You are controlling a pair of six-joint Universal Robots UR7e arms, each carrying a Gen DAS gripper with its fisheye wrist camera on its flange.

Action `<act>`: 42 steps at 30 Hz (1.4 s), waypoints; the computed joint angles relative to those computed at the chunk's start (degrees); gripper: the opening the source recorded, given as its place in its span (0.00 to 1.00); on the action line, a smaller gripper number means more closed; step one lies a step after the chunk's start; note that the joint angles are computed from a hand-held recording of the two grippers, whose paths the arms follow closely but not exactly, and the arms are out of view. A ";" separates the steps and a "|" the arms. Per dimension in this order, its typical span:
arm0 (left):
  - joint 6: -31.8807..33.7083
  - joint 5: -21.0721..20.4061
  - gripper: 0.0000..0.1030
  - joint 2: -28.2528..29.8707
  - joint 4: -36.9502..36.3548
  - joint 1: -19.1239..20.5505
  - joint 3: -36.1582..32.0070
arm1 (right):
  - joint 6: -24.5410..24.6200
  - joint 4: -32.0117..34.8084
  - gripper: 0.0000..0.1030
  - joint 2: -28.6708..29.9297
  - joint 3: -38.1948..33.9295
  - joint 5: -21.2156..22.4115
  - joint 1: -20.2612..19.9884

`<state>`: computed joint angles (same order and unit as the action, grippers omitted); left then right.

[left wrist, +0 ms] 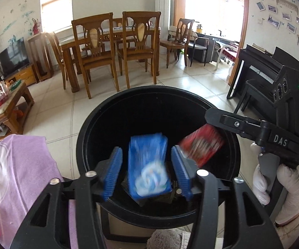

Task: Collect trash
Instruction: 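Carry the wipe pack and milk box over the black bin and open both tools, then move both open tools back over the table toward the blue strip and milk box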

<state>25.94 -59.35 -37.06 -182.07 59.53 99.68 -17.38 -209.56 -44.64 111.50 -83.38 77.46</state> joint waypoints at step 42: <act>-2.58 10.87 0.86 -29.77 -11.35 17.46 17.00 | -16.37 18.92 0.95 26.94 -28.12 -17.04 31.31</act>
